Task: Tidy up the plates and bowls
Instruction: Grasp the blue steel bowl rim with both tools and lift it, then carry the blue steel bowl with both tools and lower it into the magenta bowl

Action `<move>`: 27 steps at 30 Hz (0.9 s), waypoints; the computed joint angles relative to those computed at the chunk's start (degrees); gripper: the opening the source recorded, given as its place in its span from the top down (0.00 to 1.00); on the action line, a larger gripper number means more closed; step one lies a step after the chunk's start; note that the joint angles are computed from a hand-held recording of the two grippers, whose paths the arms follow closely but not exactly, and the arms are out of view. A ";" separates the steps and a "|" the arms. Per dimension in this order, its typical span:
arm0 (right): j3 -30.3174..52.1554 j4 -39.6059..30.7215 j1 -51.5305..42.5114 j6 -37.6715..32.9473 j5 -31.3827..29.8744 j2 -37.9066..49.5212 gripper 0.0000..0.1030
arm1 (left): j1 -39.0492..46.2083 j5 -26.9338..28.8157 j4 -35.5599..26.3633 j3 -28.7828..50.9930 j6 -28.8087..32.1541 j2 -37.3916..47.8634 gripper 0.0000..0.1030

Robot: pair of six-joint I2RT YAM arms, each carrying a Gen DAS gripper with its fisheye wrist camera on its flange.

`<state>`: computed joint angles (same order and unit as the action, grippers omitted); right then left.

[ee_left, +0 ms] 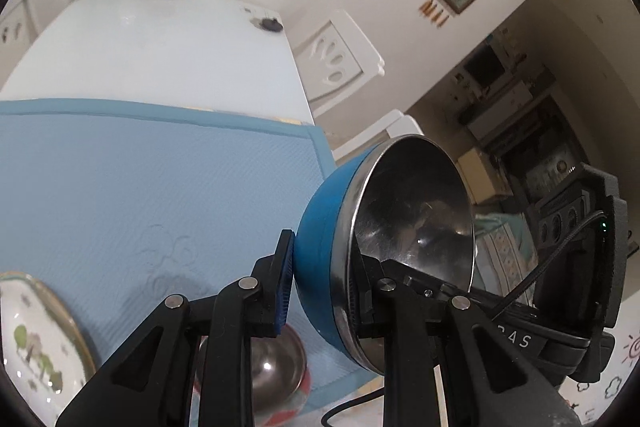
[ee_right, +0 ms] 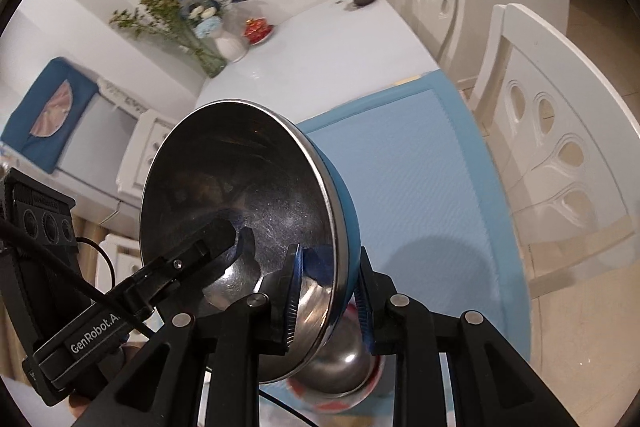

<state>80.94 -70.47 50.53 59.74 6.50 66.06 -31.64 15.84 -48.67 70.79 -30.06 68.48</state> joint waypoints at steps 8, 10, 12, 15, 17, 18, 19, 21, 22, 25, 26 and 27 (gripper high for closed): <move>2.99 -2.67 9.04 6.66 2.61 0.98 0.77 | -0.92 -1.26 -2.49 -4.60 -2.85 -7.37 0.82; 2.47 -3.02 11.10 8.00 3.23 1.08 0.77 | -0.86 -1.03 -2.93 -6.32 -3.59 -9.00 0.82; 1.61 -3.05 13.00 9.64 3.18 1.35 0.77 | -0.49 -0.48 -3.27 -8.01 -4.10 -10.48 0.82; -0.31 -2.68 14.79 11.20 2.64 1.12 0.77 | 0.59 1.93 -3.39 -11.31 -5.11 -12.62 0.82; -1.88 -2.08 15.26 11.56 2.08 0.56 0.77 | 1.32 3.85 -2.96 -13.80 -6.30 -14.00 0.82; -2.80 -1.74 15.69 11.98 1.76 0.24 0.77 | 1.53 4.68 -2.90 -15.13 -6.75 -14.78 0.82; -3.64 -1.48 16.17 12.45 1.55 -0.08 0.77 | 1.27 4.84 -2.94 -16.09 -7.17 -15.44 0.82; -5.20 -1.10 16.77 12.59 0.78 -0.42 0.77 | 0.52 4.80 -2.88 -18.14 -8.05 -16.82 0.82; -5.99 -1.08 17.16 12.64 0.48 -0.48 0.77 | 0.16 4.86 -2.57 -19.17 -8.53 -17.34 0.82; -8.77 -0.51 18.18 12.96 -0.44 -0.66 0.77 | 0.56 6.53 -1.62 -22.68 -9.66 -18.63 0.82; -10.08 0.03 18.17 13.08 -1.17 -1.03 0.77 | 0.86 7.15 -1.61 -23.62 -9.88 -19.09 0.82; -11.37 0.64 18.07 13.27 -1.97 -1.44 0.77 | 0.99 7.75 -1.35 -24.66 -10.23 -19.23 0.82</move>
